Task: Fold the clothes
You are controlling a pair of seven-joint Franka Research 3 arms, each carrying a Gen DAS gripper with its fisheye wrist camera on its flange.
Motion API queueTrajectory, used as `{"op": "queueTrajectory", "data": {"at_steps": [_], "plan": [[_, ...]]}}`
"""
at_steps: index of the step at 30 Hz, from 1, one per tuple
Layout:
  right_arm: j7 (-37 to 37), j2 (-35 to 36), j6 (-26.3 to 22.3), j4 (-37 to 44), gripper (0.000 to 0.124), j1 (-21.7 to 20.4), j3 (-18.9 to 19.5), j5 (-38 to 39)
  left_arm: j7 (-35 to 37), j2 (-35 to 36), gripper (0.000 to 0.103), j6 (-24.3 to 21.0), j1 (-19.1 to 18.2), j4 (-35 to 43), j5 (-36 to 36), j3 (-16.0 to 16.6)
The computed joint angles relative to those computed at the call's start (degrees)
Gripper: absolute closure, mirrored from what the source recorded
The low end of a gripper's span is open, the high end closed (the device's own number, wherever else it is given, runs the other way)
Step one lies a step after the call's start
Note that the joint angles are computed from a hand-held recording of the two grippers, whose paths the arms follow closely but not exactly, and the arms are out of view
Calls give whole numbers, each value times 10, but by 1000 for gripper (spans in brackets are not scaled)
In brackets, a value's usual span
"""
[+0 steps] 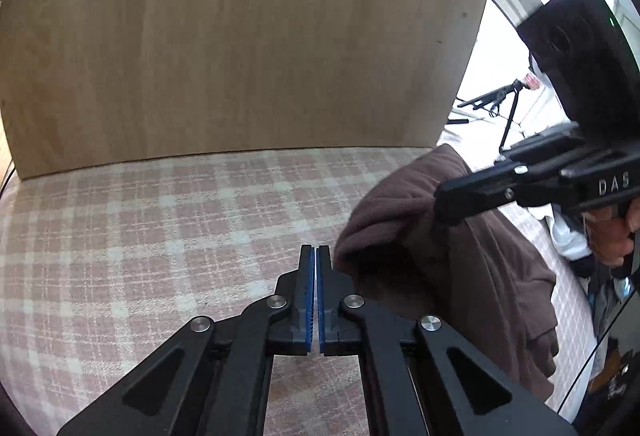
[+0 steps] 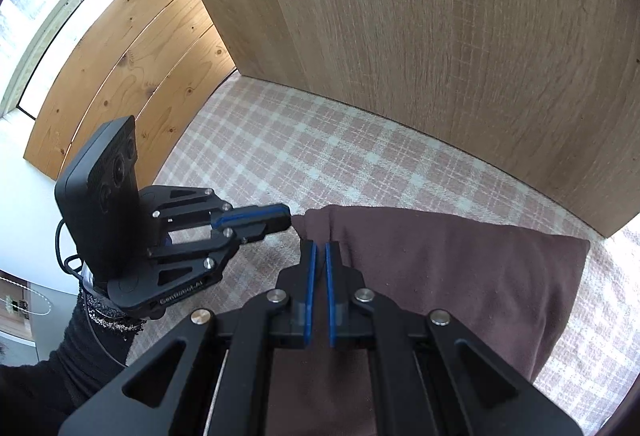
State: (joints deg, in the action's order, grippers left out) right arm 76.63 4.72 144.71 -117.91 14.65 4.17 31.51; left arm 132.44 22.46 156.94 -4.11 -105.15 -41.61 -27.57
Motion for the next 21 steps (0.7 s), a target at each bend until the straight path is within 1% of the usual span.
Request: {"op": "queueTrajectory", "data": {"at_steps": [2,3,4,5,7,9,10,12,13,14,16,19,21], "plan": [[-5,0,-1,-1,119,-1,0,9,43,-11,103,0,26,-12,-52,-25],[-8,0,-3,-1,119,-2,0,16,54,-17,103,-21,30,-13,-65,-28],[-10,0,-4,-1,119,-3,0,20,63,-23,102,-44,31,-14,-78,-27],[-13,0,-5,-1,119,-4,-1,24,54,-24,95,-73,27,-9,-77,-20],[-16,-1,-6,-2,119,-4,-1,28,46,-18,94,-101,12,1,-79,-8],[-15,-2,-4,-3,119,-3,-1,22,33,-7,94,-106,-10,14,-68,8],[-15,-2,-3,-3,119,-2,-1,17,15,0,93,-112,-19,24,-61,15],[-13,-4,0,-5,119,0,0,5,-9,12,84,-118,-26,40,-62,20],[-12,-5,2,-6,119,1,0,1,-16,17,75,-120,-24,45,-69,19],[-14,-6,2,-6,119,2,0,0,-14,23,73,-127,-18,51,-86,14],[-19,-8,1,-6,119,1,0,2,-9,33,73,-142,-6,60,-120,5],[-27,-10,1,-8,119,0,-1,8,19,38,73,-142,2,58,-170,-3],[-33,-11,-1,-8,119,-1,-1,18,41,44,74,-151,10,59,-211,-8]]}}
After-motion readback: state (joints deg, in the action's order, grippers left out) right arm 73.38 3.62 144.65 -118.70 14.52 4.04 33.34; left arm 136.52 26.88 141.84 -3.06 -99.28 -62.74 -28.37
